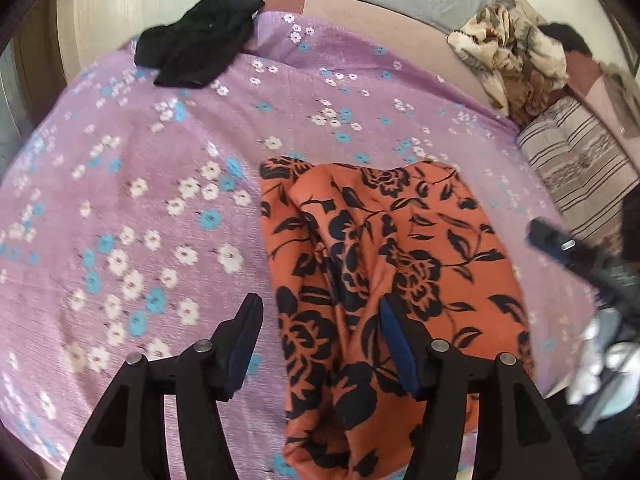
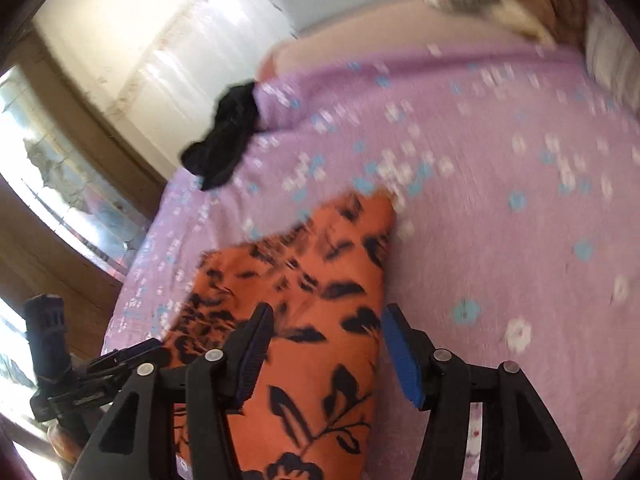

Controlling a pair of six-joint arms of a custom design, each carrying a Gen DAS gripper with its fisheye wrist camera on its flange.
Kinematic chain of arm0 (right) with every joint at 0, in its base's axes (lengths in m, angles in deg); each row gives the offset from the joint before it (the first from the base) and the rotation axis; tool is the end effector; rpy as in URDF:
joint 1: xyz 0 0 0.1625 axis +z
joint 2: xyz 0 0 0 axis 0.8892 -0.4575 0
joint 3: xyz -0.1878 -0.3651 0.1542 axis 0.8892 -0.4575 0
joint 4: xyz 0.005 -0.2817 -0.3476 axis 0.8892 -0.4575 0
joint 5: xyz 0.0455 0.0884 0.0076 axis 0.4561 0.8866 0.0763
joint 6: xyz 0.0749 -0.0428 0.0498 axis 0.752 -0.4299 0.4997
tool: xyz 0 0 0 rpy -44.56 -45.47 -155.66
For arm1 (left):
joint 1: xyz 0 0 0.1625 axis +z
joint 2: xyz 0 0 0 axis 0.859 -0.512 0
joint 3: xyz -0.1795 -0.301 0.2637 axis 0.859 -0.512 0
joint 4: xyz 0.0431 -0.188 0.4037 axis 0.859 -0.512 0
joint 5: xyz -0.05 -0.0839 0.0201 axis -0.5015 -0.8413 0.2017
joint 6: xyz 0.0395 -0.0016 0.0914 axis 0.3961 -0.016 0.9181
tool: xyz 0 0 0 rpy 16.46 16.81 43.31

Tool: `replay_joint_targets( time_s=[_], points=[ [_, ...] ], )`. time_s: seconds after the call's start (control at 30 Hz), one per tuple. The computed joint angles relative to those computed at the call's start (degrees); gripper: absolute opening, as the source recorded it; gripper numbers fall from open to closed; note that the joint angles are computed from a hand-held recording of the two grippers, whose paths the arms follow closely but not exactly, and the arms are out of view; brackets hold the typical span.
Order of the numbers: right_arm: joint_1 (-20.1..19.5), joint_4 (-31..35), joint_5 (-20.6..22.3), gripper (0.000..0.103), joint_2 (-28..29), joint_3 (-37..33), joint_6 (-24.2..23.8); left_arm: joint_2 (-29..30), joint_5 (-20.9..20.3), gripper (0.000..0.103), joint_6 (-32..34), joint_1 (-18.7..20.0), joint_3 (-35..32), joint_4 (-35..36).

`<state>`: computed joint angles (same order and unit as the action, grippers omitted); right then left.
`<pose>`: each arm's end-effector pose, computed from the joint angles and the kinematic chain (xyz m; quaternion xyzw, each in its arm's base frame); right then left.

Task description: Fold small clothes

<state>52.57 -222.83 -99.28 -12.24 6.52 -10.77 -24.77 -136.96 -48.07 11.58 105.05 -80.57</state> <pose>0.3953 -0.6707 0.0934 -0.0766 -0.8783 0.4453 0.1562 -0.0835 -0.7606 0.4102 0.3536 0.9091 -0.0907 0.2007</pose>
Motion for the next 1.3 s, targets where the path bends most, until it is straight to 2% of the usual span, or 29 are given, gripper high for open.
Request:
replay_joint_targets(
  time_s=[0.07, 0.13, 0.2, 0.23, 0.3, 0.4, 0.47, 0.6, 0.67, 0.73, 0.8, 0.9, 1.3],
  points=[
    [0.08, -0.77, 2.95, 0.056, 0.85, -0.97, -1.31, -0.45, 1.58, 0.061, 0.73, -0.18, 1.78, -1.78],
    [-0.33, 3.16, 4.34, 0.052, 2.14, -2.54, 1.67, -1.23, 3.75, 0.062, 2.18, -0.27, 4.01, -4.4],
    [-1.62, 8.79, 6.29, 0.049, 2.75, -2.37, 7.11, -2.32, 5.65, 0.063, 4.48, -0.47, 7.1, -8.8],
    [-1.93, 9.45, 5.43, 0.047, 3.72, -2.74, 7.61, -2.71, 6.21, 0.064, 5.45, -0.51, 8.25, -10.35],
    [-1.34, 7.93, 1.68, 0.037, 5.31, -3.78, 4.55, -3.24, 7.46, 0.065, 7.16, -0.52, 10.57, -13.91],
    [-0.86, 8.17, 0.93, 0.037, 5.56, -4.27, 6.03, -4.03, 7.73, 0.066, 7.77, -0.48, 12.46, -17.06],
    [0.11, 4.36, 0.18, 0.036, 5.23, -2.24, 6.49, -4.69, 7.81, 0.067, 7.75, -0.42, 13.55, -18.66],
    [3.06, 0.6, -4.25, 0.037, 5.39, 0.11, 4.1, -6.02, 8.83, 0.067, 7.71, -0.69, 15.96, -21.5],
    [3.58, 2.27, -4.96, 0.038, 5.53, 0.56, 4.49, -6.12, 9.3, 0.067, 7.6, -0.85, 16.44, -22.26],
    [3.12, 1.86, -4.18, 0.039, 5.67, 1.84, 5.93, -6.19, 9.57, 0.067, 7.54, -0.92, 16.84, -22.88],
    [2.59, -1.28, -3.24, 0.039, 5.82, 2.82, 3.99, -6.47, 9.74, 0.067, 7.37, -0.98, 17.65, -23.94],
    [2.02, -1.23, -2.31, 0.039, 5.65, 2.83, 3.71, -6.99, 10.31, 0.067, 7.75, -1.18, 19.01, -25.77],
    [2.9, -4.84, -5.02, 0.039, 7.55, 2.12, -1.03, -9.0, 12.78, 0.069, 8.82, -1.9, 23.05, -30.14]
  ],
)
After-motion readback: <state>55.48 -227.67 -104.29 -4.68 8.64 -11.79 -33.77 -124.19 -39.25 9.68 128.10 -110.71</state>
